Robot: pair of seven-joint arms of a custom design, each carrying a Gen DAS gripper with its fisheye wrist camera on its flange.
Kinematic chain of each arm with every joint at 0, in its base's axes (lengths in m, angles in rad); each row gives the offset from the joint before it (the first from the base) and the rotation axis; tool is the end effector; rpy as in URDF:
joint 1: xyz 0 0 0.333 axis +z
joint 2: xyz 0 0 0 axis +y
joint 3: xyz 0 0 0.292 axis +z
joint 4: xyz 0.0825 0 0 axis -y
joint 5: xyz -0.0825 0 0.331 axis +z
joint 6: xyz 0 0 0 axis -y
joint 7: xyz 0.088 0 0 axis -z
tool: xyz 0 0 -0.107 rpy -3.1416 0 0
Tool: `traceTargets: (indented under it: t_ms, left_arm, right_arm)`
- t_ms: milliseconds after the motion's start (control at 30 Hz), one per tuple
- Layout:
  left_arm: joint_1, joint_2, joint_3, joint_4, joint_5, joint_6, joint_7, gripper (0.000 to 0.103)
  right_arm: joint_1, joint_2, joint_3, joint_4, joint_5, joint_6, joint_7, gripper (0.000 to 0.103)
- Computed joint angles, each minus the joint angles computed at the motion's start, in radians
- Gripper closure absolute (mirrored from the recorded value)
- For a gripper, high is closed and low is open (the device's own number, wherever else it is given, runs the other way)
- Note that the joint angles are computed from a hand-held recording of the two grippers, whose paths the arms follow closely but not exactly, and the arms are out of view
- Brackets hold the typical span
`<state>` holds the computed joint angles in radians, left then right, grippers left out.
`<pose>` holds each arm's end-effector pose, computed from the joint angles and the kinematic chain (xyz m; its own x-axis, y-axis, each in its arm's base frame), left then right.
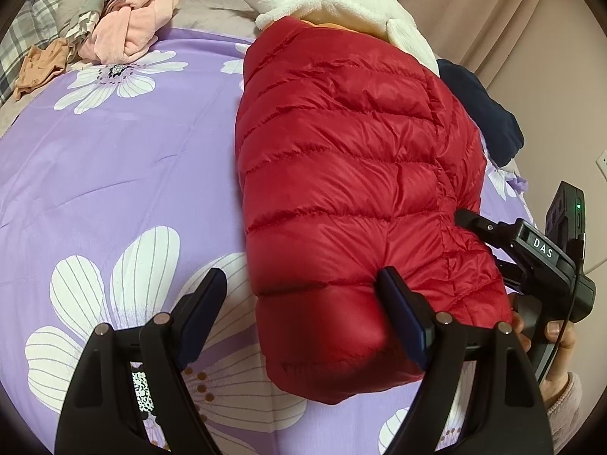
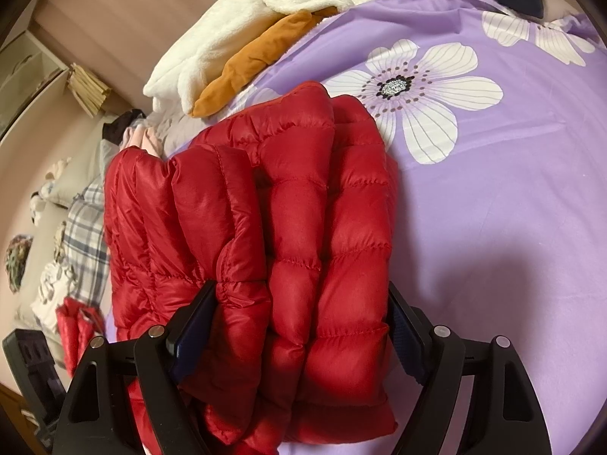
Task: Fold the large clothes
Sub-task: 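Press the red jacket bundle flat on the sheet with both tools, then open the right tool and lift it off the jacket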
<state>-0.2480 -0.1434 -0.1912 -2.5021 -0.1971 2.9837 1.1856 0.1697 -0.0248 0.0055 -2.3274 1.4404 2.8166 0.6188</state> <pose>0.4262 -0.1867 0.4202 0.0309 -0.9473 0.3188 -0.8497 -0.1929 -0.4907 0.4784 0.0351 0.3854 0.0247 -0.8496 -0.5269 -0.7907 0.3059 -0.5303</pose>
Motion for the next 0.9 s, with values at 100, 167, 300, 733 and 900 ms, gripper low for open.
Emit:
traceTargets:
  t_ms: [100,167,300,733,900]
  left_arm:
    - [0.0,0.001,0.0,0.001,0.001,-0.001,0.0,0.02]
    - [0.0,0.001,0.0,0.0,0.003,0.0,0.0,0.02]
    - [-0.006,0.003,0.005,0.001,-0.009,-0.002,0.012,0.02]
    - [-0.008,0.006,0.005,0.005,-0.033,-0.006,0.032,0.02]
    - [-0.006,0.008,0.001,0.005,-0.03,-0.006,0.027,0.02]
  right_arm:
    - [0.0,-0.001,0.001,-0.001,0.0,0.001,0.001,0.021]
    - [0.0,-0.003,0.0,-0.002,-0.002,0.002,0.002,0.021]
    - [0.0,-0.002,0.0,-0.001,-0.003,0.0,0.001,0.021]
    - [-0.004,-0.046,-0.011,-0.042,-0.001,0.004,0.005,0.021]
    - [0.001,-0.082,-0.016,-0.074,0.004,0.022,0.001,0.021]
